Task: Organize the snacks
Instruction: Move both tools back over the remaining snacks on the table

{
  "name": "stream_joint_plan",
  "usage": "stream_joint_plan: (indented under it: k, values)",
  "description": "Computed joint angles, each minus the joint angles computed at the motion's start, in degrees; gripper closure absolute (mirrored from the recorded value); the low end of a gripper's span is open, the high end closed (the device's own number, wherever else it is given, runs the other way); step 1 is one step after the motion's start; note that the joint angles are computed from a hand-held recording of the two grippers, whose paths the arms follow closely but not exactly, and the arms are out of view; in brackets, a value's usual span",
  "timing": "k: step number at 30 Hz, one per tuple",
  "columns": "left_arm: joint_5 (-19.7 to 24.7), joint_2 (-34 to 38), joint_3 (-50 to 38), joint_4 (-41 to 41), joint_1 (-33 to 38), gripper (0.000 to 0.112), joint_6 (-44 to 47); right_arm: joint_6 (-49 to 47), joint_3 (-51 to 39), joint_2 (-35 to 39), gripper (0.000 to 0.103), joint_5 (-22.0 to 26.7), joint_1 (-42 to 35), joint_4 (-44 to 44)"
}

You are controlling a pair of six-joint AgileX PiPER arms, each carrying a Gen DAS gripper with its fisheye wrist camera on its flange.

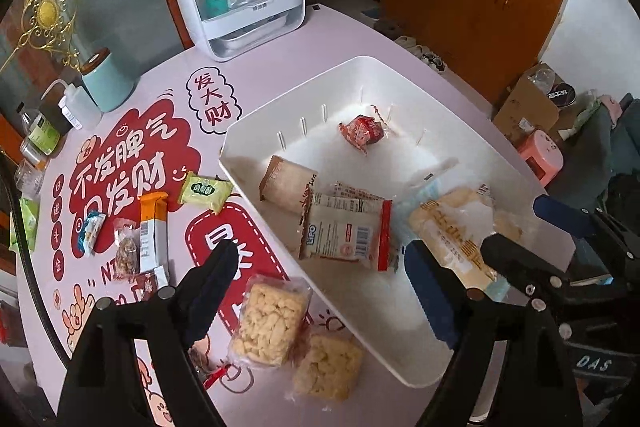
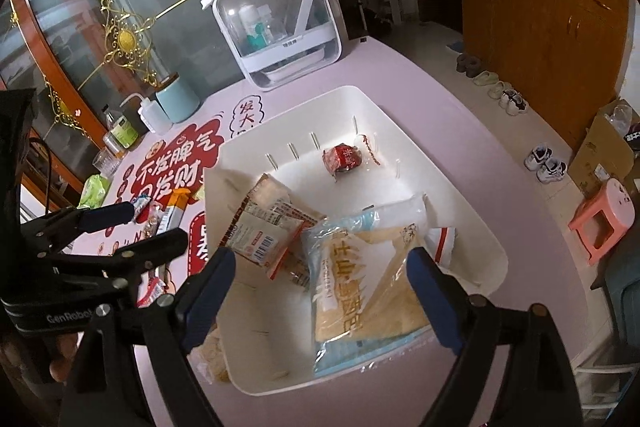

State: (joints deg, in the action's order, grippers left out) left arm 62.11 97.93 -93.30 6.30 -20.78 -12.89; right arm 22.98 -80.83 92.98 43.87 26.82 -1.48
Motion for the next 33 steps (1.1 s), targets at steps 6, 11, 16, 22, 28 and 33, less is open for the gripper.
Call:
stream_joint_plan:
  k: [6,11,16,22,28,33]
  values:
    - [0.0,-6.3,3.6,2.1,2.4,0.028,1.5,5.1,0.6,-1.7,0.015,1.0,3.2,-4.2]
    - [-0.4,-11.8,6.6,0.2,9.0,0.028,6.2,15.9,0.6,-3.2,0.015,3.7,9.1,-13.4]
    - [-0.4,-15.7,9.1,-6.3,19.5,0.028,16.9,27.0,-2.9,-1.5,0.015,9.8,17.0,-20.6]
    - [-0.6,-17.6,13.7,-15.9,33.0,0.028,32.6,37.8,-9.1,3.6,0.015,18.1,26.9,-27.6]
    - [-0.8,-16.6,20.2,-20.8,39.6,0.028,44.8,47.8,-12.1,8.5,0.015,21.3,32.9,-28.4]
    - [-2.8,-14.7,27.4,-21.5,40.6,0.028,52.5,52.5,-12.1,11.6,0.015,21.7,35.2,-26.5]
